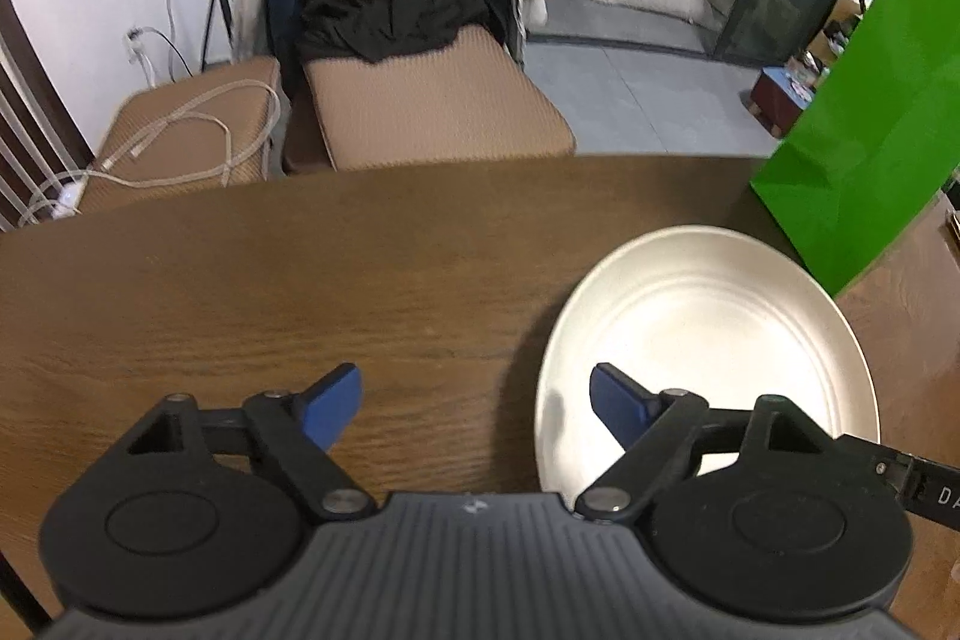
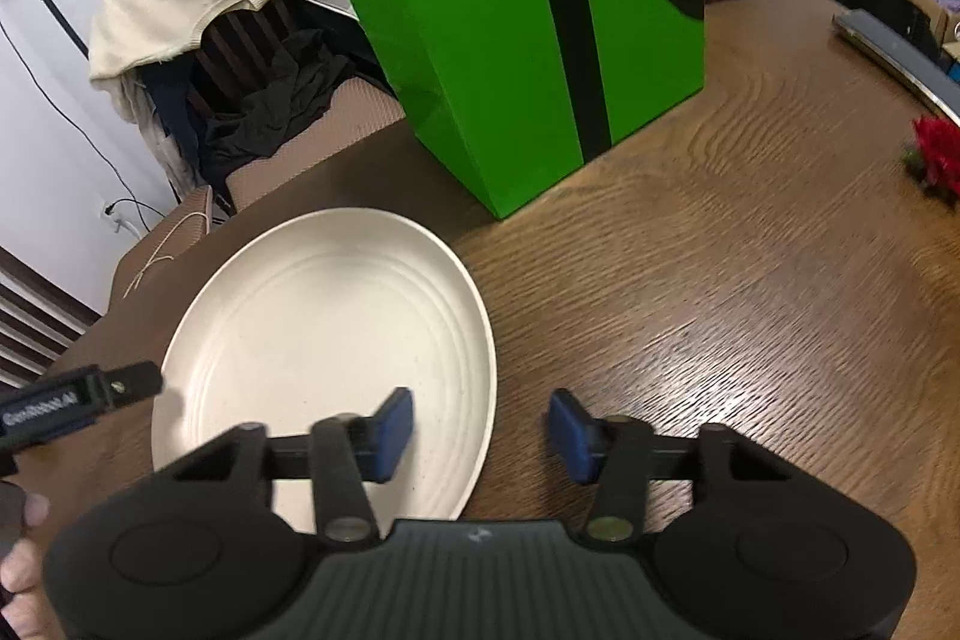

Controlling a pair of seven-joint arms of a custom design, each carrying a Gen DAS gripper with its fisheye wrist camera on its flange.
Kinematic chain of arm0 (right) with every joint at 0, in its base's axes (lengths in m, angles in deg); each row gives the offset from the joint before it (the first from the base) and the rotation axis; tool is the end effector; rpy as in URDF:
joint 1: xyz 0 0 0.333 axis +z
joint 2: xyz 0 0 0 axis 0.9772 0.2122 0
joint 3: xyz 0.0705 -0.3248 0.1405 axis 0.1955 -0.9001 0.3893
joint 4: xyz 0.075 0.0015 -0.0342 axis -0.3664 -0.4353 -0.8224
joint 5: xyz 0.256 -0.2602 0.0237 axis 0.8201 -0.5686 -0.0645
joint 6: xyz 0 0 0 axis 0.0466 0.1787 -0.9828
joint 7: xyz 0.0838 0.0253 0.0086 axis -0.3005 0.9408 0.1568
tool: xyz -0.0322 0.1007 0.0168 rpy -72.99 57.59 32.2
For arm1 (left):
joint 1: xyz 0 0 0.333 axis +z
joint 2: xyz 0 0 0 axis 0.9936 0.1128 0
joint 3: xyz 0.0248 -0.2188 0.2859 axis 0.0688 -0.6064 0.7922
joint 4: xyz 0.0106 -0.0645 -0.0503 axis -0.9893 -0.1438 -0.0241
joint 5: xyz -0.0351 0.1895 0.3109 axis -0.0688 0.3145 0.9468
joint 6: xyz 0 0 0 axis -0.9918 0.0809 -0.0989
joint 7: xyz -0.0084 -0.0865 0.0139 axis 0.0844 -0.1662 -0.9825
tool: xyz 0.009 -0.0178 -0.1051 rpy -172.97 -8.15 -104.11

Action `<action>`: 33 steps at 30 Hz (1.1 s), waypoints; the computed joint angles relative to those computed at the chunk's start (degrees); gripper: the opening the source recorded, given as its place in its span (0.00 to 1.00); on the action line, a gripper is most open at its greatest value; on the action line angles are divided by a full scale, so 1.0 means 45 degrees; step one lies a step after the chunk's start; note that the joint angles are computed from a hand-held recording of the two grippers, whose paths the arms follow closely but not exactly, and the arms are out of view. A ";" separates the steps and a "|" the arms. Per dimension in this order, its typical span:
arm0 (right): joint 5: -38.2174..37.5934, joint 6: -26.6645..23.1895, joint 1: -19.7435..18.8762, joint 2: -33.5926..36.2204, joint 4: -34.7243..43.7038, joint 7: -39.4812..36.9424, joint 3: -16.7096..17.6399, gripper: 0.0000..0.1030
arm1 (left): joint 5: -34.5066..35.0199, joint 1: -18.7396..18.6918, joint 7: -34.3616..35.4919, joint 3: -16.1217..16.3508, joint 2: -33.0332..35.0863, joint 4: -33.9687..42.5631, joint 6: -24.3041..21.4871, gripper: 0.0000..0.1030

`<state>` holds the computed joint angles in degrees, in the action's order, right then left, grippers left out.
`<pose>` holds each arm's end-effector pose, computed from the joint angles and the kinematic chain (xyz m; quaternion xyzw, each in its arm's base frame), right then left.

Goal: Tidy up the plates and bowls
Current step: 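Close the right gripper on a cream plate rim while the left gripper grasps another plate, then lift the held cream plates with both grippers and carry them away from the green bag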

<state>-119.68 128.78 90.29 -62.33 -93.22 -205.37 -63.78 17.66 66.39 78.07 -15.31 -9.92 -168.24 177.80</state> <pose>0.4301 0.1511 0.3317 -0.3635 0.8913 -0.1593 0.2191 0.5805 -0.3211 0.3536 -0.5009 0.8247 -0.2447 0.0949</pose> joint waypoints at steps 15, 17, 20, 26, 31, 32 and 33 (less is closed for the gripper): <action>-0.3068 0.0710 -0.0260 0.0300 0.0157 0.3238 0.0047 0.09 | -0.1522 0.0907 0.2214 -0.1471 0.0132 -0.0289 0.0222 0.12; -0.2969 0.0504 -0.0254 0.0266 0.0128 0.3179 0.0161 0.09 | -0.1458 0.0821 0.2304 -0.1406 0.0076 -0.0388 0.0308 0.12; -0.2668 0.0075 -0.0138 0.0180 0.0062 0.2997 0.0296 0.09 | -0.1498 0.0786 0.2324 -0.1389 0.0041 -0.0455 0.0492 0.12; -0.2943 -0.0074 -0.0016 0.0142 0.0074 0.3277 0.0386 0.09 | -0.1278 0.0607 0.2238 -0.1140 -0.0057 -0.0604 0.0801 0.12; -0.2972 -0.0264 0.0062 -0.0013 0.0071 0.3229 0.0482 0.09 | -0.1235 0.0746 0.2258 -0.1250 -0.0220 -0.0757 0.0987 0.12; -0.2872 -0.0320 0.0086 -0.0049 0.0062 0.3116 0.0503 0.09 | -0.1239 0.0795 0.2292 -0.1294 -0.0270 -0.0820 0.1053 0.12; -0.2826 -0.0363 0.0112 -0.0088 0.0051 0.3081 0.0520 0.09 | -0.1248 0.0859 0.2343 -0.1357 -0.0323 -0.0881 0.1109 0.12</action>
